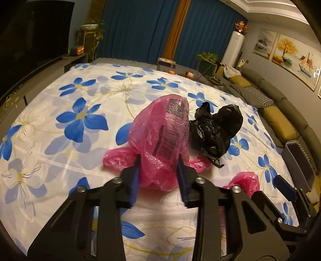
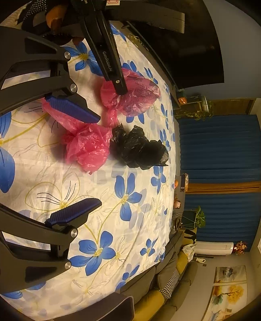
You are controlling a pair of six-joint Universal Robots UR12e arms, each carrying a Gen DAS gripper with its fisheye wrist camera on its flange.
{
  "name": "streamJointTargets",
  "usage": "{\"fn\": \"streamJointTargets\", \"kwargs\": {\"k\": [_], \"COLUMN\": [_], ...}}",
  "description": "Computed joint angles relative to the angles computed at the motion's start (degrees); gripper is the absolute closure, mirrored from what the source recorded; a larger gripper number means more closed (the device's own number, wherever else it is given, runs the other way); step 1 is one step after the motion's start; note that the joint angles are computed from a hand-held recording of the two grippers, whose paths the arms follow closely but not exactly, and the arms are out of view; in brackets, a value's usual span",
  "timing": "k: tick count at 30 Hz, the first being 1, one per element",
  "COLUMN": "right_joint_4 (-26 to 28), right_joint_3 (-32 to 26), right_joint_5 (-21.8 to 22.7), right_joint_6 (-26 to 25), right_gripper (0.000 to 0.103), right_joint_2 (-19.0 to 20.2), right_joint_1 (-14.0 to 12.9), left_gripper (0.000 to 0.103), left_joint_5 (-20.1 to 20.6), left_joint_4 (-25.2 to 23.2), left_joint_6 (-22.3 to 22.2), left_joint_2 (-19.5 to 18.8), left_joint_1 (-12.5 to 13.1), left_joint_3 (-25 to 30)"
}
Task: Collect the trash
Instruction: 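Grasp the large pink bag with the left gripper while the right gripper grasps the small pink bag, then lift and carry both pink bags in both grippers over the grey bin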
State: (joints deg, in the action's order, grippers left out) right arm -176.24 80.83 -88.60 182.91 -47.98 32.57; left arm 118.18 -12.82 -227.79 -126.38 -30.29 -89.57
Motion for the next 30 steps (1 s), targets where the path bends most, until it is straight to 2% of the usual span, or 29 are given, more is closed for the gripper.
{"fn": "streamJointTargets", "kwargs": {"k": [2,4,8,12,20,26,30], "right_joint_4": [0.38,0.65,1.94,4.00,7.18,5.95,3.43], "right_joint_3": [-0.27,-0.42,-1.06,-1.79,-2.80,-2.26,-1.20], "right_joint_5": [0.16,0.21,0.55,1.09,2.73,3.59,3.12], "right_joint_6": [0.10,0.12,-0.37,-0.60,-0.71,0.15,1.00], "right_gripper": [0.030,0.030,0.034,0.041,0.064,0.074,0.076], "right_joint_2": [0.13,0.16,0.42,0.66,1.00,0.85,0.45], "right_joint_1": [-0.02,0.05,0.20,0.24,-0.03,-0.31,-0.36], "left_gripper": [0.087,0.094,0.095,0.095,0.095,0.095,0.095], "left_joint_5": [-0.44,-0.67,-0.19,1.47,1.66,2.57,3.19], "left_joint_4": [0.76,1.80,4.00,6.58,6.19,6.09,6.28], "left_joint_6": [-0.10,-0.31,-0.66,0.86,2.42,3.12,4.37], "left_joint_2": [0.13,0.44,1.18,1.46,1.00,0.90,0.66], "left_joint_1": [0.08,0.03,-0.42,-1.29,-1.56,-1.93,-2.35], "left_joint_3": [-0.39,-0.95,-2.00,-2.26,-1.46,-1.25,-0.78]}}
